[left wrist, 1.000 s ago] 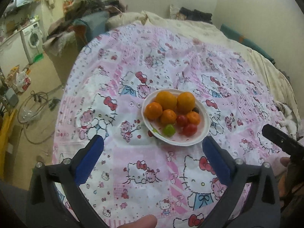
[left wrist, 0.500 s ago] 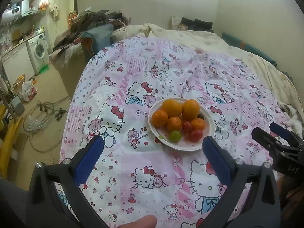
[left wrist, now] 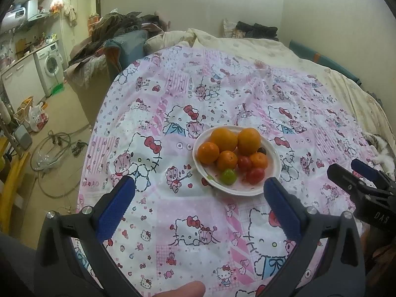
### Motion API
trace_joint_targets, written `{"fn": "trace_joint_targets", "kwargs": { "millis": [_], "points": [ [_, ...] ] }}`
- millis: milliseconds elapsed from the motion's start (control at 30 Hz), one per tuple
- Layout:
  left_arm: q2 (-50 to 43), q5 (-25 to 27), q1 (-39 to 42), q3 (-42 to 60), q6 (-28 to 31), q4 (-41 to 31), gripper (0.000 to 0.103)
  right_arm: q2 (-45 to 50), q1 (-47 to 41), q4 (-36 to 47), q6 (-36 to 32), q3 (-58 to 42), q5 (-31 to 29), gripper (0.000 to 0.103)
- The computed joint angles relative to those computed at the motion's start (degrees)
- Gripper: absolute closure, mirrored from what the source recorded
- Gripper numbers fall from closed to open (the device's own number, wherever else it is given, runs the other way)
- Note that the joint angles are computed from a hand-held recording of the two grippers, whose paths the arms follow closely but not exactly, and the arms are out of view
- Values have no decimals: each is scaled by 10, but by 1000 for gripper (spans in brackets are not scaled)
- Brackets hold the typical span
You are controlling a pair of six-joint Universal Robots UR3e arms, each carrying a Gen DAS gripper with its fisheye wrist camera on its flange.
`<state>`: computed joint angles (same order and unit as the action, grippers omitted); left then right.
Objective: Organize fruits
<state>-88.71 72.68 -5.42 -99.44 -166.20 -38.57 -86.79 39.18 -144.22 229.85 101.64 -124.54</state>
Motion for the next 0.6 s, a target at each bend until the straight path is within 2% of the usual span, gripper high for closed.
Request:
{"fn": "trace_joint_targets", "kwargs": {
  "millis": [600],
  "points": [
    [2,0,0,-4,2,1,0,-2,0,0,-1,2,0,0]
  ]
}}
